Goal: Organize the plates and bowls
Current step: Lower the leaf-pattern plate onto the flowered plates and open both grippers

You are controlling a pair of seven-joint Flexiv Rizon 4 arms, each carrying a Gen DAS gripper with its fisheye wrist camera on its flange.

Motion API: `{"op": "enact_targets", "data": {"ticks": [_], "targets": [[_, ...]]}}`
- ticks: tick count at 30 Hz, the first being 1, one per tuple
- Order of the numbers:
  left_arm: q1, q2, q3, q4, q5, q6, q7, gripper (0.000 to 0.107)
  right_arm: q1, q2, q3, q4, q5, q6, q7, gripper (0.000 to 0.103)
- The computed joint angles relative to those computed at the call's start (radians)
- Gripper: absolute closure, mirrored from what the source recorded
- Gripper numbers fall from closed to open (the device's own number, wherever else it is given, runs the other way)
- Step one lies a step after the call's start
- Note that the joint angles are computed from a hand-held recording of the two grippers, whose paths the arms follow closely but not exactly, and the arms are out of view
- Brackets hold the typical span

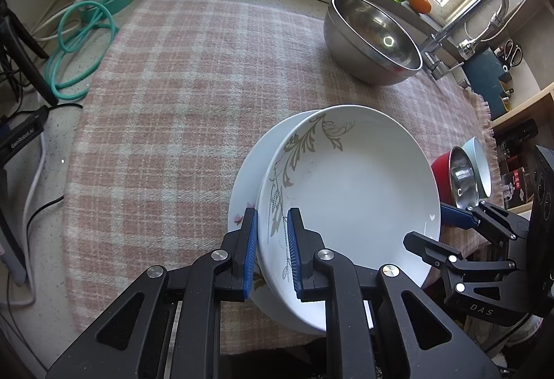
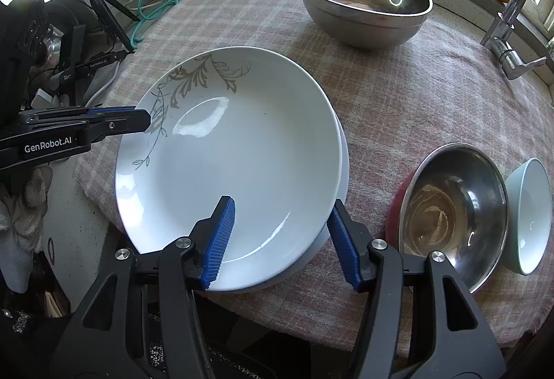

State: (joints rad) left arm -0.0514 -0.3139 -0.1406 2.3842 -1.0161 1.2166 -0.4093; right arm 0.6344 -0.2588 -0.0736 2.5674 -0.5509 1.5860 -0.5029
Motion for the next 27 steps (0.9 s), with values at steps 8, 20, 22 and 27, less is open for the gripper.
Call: {"op": "enact_targets", "data": {"ticks": [8,20,22,27], "targets": [[0.003,-0.001,0.005,-0.005,-0.002,-0.019,-0.006,0.092,-0.039,-0.010,0.043,-0.001,0.054,0.032,-0.030,0.044],[0.009,0.029,0.019,-0.026,-0.068,-0.071,-0.003,0.076,0.174,0.085,-0.207,0.084,0.169,0.147,-0.056,0.033],[0.005,0.034,0.020,-0.034,-0.099,-0.073,0.007,0.073,0.185,0.098,-0.228,0.096,0.210,0.176,-0.067,0.033],[-0.007,0.033,0.025,-0.070,-0.144,-0.088,0.013,0.073,0.091,0.119,-0.171,0.102,0.291,0.239,-0.063,0.032]]}}
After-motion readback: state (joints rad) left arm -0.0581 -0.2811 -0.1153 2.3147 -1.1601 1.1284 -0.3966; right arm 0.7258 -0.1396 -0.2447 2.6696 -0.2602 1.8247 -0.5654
